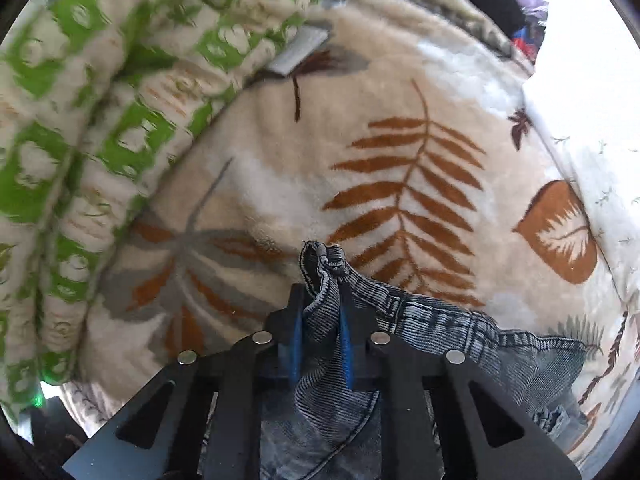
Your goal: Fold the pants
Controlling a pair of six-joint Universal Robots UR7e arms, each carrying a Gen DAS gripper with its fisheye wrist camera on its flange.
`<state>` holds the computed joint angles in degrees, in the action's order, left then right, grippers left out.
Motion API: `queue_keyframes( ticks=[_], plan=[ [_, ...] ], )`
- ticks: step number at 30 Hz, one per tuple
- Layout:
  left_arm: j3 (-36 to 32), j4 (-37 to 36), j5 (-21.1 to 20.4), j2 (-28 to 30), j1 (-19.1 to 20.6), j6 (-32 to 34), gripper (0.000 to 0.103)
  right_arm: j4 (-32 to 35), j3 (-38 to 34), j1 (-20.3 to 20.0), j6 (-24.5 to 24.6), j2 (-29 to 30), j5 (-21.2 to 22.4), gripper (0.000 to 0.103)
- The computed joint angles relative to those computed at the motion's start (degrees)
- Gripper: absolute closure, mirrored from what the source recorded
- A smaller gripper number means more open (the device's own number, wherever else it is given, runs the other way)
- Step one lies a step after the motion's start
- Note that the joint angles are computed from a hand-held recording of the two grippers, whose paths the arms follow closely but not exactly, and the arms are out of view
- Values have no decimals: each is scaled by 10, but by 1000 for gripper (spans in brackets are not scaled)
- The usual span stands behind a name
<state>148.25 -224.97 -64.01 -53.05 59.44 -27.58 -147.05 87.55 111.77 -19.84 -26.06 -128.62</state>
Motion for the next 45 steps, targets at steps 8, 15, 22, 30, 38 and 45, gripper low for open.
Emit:
queue_keyframes(
  ticks=[8, 15, 22, 30, 38, 45],
  plan=[
    [8, -11, 9, -7, -13, 17, 75, -34, 52, 0, 11, -63, 58, 92],
    [7, -42, -15, -11, -22, 59, 78, -79, 85, -6, 5, -103, 69, 93],
    [7, -62, -46, -14, -48, 69, 80, -147, 130, -2, -3, -152, 102, 94],
    [-38, 14, -37, -17, -135, 54, 81, -231, 210, -30, -26, -254, 151, 94],
    [-199, 167, -85, 83, -191, 69, 81, -225, 253, -128, -34, -406, 204, 94],
    [-345, 317, -114, 207, -188, 59, 88, -200, 268, -266, -28, -492, 293, 94]
  ],
)
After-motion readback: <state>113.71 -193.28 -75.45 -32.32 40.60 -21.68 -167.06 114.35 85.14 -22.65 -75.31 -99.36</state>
